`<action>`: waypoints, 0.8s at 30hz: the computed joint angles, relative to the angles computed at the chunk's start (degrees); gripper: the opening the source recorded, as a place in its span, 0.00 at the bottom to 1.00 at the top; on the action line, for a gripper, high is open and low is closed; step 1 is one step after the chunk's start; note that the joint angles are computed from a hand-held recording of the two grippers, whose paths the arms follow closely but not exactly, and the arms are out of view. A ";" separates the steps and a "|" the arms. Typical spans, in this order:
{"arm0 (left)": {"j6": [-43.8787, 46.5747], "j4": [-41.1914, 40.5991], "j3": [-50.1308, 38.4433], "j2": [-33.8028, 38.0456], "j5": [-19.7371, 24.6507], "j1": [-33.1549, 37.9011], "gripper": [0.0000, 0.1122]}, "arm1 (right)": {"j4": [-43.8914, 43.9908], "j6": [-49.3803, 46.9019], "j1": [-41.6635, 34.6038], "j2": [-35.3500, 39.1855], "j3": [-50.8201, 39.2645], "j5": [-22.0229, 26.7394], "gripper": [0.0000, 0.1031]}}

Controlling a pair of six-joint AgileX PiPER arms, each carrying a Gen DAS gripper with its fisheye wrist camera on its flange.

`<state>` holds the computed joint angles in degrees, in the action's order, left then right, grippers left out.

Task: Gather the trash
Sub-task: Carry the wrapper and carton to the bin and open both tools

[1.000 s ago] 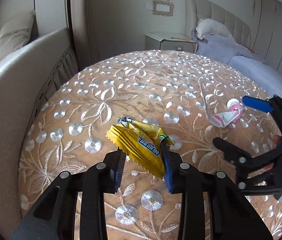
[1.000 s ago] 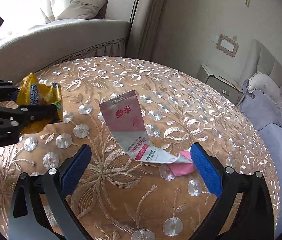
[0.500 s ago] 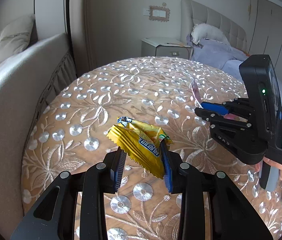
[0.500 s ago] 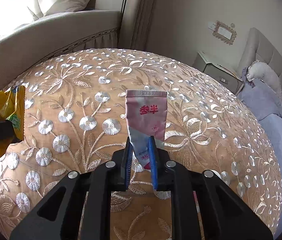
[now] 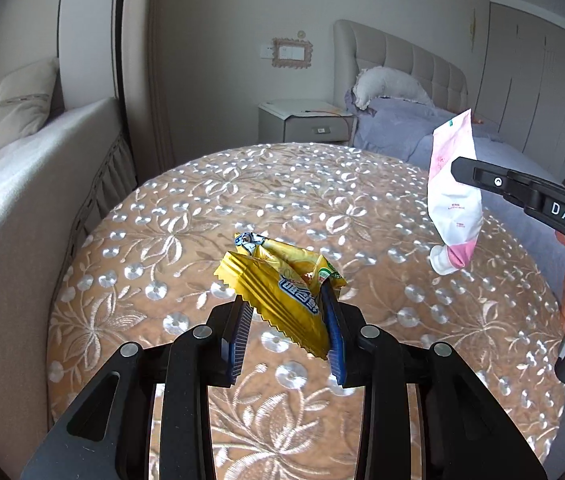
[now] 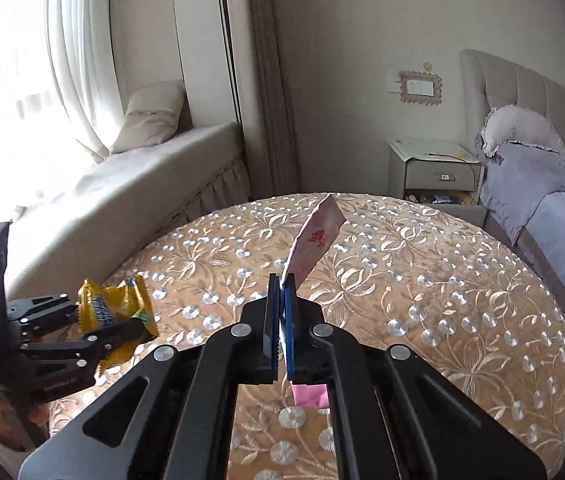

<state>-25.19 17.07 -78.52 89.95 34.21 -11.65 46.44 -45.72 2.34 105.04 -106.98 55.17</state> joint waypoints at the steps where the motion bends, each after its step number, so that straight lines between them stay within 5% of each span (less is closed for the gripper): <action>1: -0.94 0.70 0.24 -0.61 0.27 -1.43 0.29 | 1.41 -1.07 -1.27 -1.86 1.97 0.77 0.03; 15: -15.14 12.63 -1.00 -0.97 2.61 -25.09 0.29 | 12.83 -16.62 -25.90 -23.67 25.57 9.24 0.03; 24: -15.06 13.69 -8.73 7.95 2.40 -36.76 0.29 | 15.70 -25.91 -45.02 -27.07 33.03 13.66 0.03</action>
